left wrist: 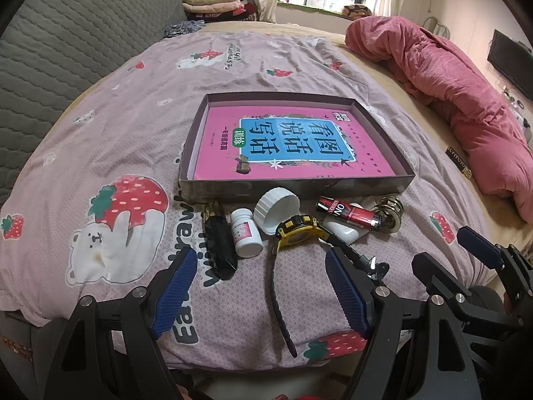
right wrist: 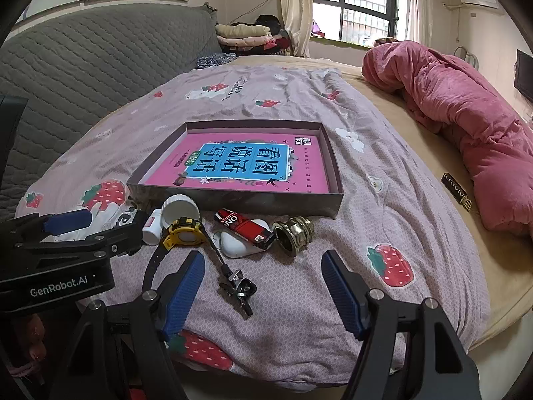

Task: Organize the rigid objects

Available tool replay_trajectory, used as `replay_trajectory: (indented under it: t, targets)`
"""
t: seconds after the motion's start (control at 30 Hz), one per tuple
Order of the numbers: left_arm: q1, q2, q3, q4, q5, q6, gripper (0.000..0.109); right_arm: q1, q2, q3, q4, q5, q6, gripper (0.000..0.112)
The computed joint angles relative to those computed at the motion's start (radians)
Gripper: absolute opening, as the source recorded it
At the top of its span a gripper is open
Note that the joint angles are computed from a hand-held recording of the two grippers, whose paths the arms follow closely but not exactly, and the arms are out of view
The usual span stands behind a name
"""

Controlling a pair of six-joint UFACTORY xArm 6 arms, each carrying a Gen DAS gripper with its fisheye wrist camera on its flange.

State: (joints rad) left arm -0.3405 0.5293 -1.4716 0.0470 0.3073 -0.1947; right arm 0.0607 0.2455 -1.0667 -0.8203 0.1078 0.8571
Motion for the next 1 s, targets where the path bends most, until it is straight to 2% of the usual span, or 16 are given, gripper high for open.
replay_trajectory:
  t: [1.0]
  targets:
    - [0.006, 0.008, -0.011, 0.008, 0.020, -0.010, 0.080, -0.027, -0.009, 0.005, -0.043, -0.016, 0.038, 0.072]
